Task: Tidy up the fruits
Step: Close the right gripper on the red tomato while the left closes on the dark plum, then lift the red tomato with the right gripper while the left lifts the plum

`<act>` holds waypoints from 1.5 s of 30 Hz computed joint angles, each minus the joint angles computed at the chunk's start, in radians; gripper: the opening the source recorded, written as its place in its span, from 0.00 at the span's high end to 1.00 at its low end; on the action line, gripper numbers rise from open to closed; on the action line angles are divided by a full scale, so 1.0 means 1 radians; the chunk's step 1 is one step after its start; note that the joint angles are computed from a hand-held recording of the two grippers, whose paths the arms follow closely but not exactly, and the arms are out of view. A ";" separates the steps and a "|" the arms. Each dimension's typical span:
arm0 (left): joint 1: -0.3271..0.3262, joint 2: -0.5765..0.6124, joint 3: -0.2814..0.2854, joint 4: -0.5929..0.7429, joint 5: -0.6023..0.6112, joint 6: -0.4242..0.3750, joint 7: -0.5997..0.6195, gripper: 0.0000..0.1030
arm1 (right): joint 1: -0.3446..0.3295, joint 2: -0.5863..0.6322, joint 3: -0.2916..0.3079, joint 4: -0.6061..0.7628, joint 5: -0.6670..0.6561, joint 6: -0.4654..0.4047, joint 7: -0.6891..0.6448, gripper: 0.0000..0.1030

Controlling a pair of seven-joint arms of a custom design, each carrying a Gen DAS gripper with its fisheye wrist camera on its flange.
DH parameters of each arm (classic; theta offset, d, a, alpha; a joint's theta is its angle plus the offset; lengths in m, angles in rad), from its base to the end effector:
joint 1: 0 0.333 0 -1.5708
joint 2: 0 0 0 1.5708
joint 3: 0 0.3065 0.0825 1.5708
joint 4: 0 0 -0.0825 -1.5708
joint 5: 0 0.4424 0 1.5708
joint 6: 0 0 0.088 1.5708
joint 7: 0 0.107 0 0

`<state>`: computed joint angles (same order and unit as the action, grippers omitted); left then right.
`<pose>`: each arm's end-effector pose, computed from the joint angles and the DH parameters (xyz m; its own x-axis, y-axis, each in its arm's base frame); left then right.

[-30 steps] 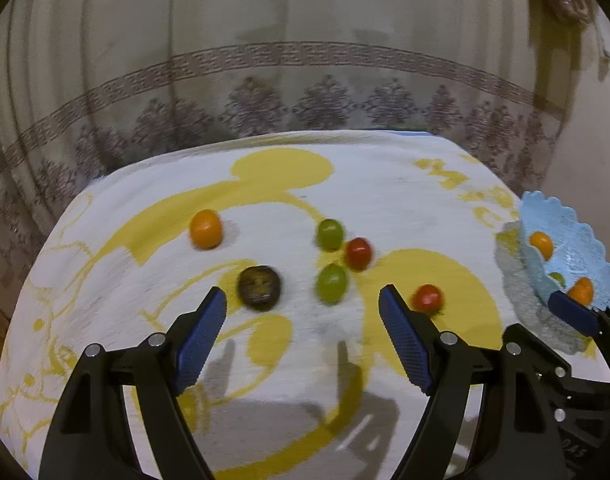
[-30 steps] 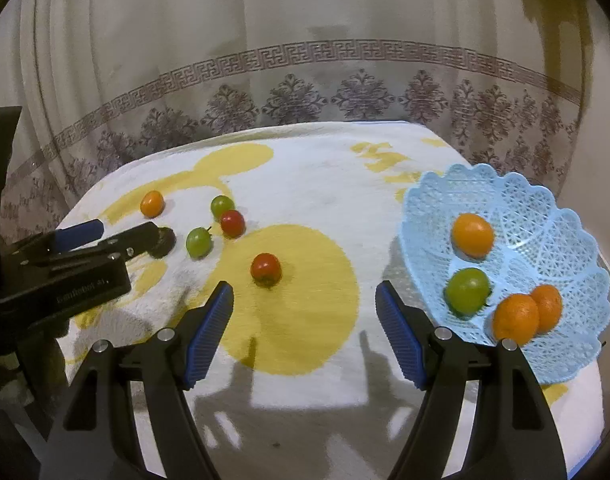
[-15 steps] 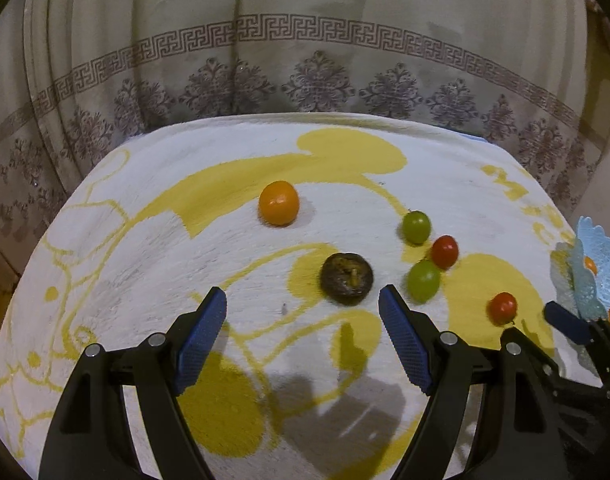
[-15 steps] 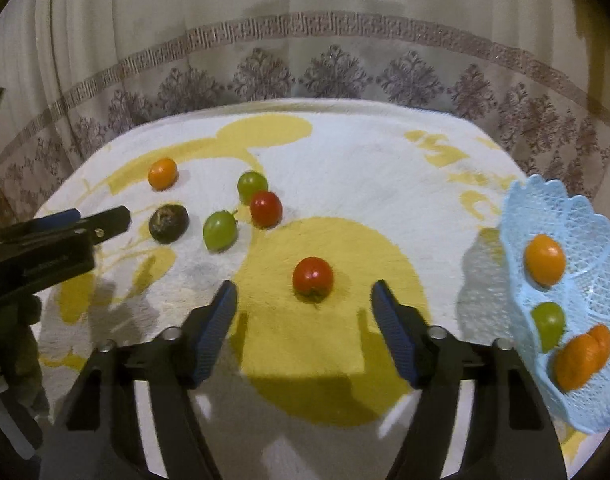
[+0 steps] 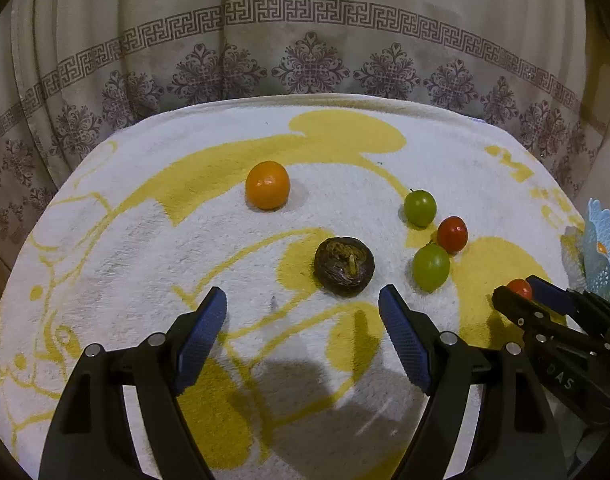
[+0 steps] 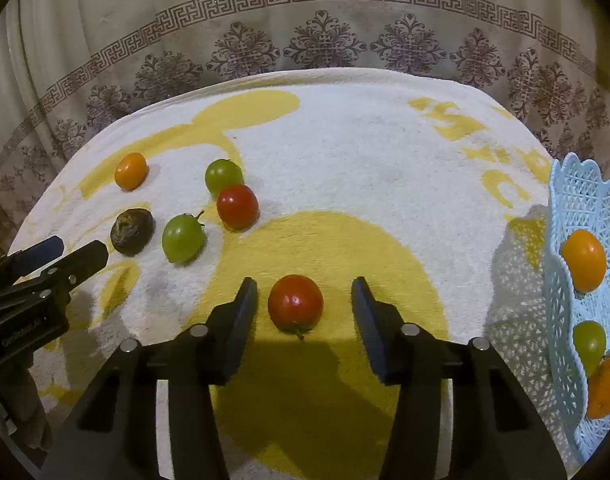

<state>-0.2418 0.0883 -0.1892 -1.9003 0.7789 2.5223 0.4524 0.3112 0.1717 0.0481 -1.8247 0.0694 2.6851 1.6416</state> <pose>0.6125 -0.2858 0.4782 0.1682 -0.9857 -0.0015 -0.7037 -0.1190 -0.7004 0.6628 0.2447 0.4867 0.2696 -0.9560 -0.1160 -0.7667 -0.1402 -0.6265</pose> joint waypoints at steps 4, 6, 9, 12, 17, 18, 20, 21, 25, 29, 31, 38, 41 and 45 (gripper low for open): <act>-0.003 0.019 0.001 0.022 0.003 -0.013 0.005 0.24 | 0.000 -0.004 -0.001 -0.007 -0.005 0.007 0.008 0.61; -0.007 0.031 0.003 0.034 0.010 -0.020 0.010 0.24 | 0.000 -0.005 -0.001 -0.009 -0.006 0.009 0.006 0.61; -0.014 0.061 0.007 0.067 0.014 -0.035 0.032 0.24 | -0.002 -0.006 0.001 -0.010 0.004 0.008 0.002 0.61; -0.022 0.091 0.015 0.102 0.019 -0.050 0.048 0.24 | -0.003 -0.007 0.003 -0.011 0.016 0.009 -0.005 0.61; -0.031 0.134 0.027 0.152 0.004 -0.066 0.083 0.24 | -0.007 -0.007 0.005 -0.012 0.035 0.009 -0.018 0.61; -0.033 0.141 0.028 0.160 -0.002 -0.069 0.091 0.24 | -0.007 -0.007 0.004 -0.012 0.036 0.009 -0.018 0.61; -0.036 0.154 0.030 0.175 -0.014 -0.069 0.109 0.27 | -0.007 -0.007 0.004 -0.013 0.036 0.010 -0.019 0.61; -0.037 0.159 0.031 0.179 -0.022 -0.067 0.119 0.32 | -0.006 -0.007 0.004 -0.013 0.036 0.010 -0.019 0.61; -0.036 0.170 0.036 0.184 -0.056 -0.050 0.147 0.41 | -0.006 -0.007 0.003 -0.013 0.035 0.011 -0.019 0.61; -0.037 0.163 0.040 0.169 -0.062 -0.021 0.152 0.53 | -0.006 -0.007 0.003 -0.014 0.036 0.011 -0.019 0.61; -0.038 0.161 0.040 0.163 -0.062 -0.009 0.156 0.59 | -0.006 -0.008 0.004 -0.014 0.037 0.012 -0.020 0.61; -0.041 0.146 0.044 0.142 -0.053 0.016 0.141 0.62 | -0.007 -0.008 0.005 -0.013 0.043 0.011 -0.022 0.61; -0.043 0.135 0.044 0.130 -0.039 0.018 0.124 0.62 | -0.007 -0.009 0.004 -0.013 0.042 0.010 -0.022 0.61; -0.048 0.120 0.042 0.117 -0.004 0.015 0.095 0.62 | -0.008 -0.011 0.005 -0.014 0.045 0.009 -0.024 0.61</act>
<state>-0.2898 0.2081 -0.1470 -1.7829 0.7748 2.5370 0.5476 0.3037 0.1612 0.0528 -1.8387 0.1146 2.6941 1.6174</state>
